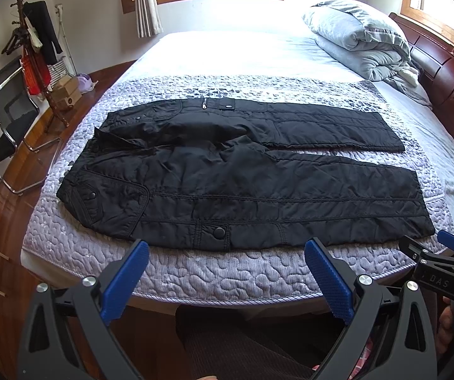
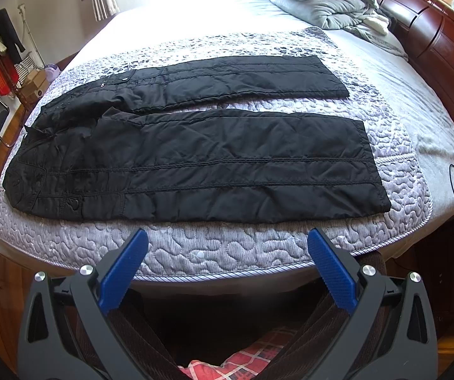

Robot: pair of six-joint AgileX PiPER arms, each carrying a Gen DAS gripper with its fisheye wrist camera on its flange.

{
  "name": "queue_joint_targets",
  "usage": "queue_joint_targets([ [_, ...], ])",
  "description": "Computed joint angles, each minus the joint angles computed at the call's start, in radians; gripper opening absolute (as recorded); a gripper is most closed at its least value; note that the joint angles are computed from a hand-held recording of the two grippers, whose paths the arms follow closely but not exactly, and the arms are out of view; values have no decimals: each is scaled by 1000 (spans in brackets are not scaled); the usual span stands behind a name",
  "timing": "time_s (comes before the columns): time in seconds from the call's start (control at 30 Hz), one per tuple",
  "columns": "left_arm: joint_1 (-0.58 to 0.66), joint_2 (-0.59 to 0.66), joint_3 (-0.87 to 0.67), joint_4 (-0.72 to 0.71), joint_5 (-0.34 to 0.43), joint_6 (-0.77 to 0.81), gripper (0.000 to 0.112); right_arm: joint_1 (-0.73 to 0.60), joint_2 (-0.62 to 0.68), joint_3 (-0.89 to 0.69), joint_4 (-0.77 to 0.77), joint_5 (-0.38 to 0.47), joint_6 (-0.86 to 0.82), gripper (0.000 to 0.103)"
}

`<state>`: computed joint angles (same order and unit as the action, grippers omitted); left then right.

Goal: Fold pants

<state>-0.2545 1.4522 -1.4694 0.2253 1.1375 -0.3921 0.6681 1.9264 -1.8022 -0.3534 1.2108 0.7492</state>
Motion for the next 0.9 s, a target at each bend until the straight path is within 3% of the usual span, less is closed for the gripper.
queue_joint_targets([
  [0.63, 5, 14, 0, 0, -16, 8, 99, -8, 8, 7, 9, -8, -9, 101],
  [0.77, 99, 33, 5, -177, -72, 159, 99, -44, 15, -7, 34, -29, -56, 101],
  [0.9, 309, 165, -100, -409, -15, 349, 99, -184, 66, -130, 145, -43, -225, 101],
])
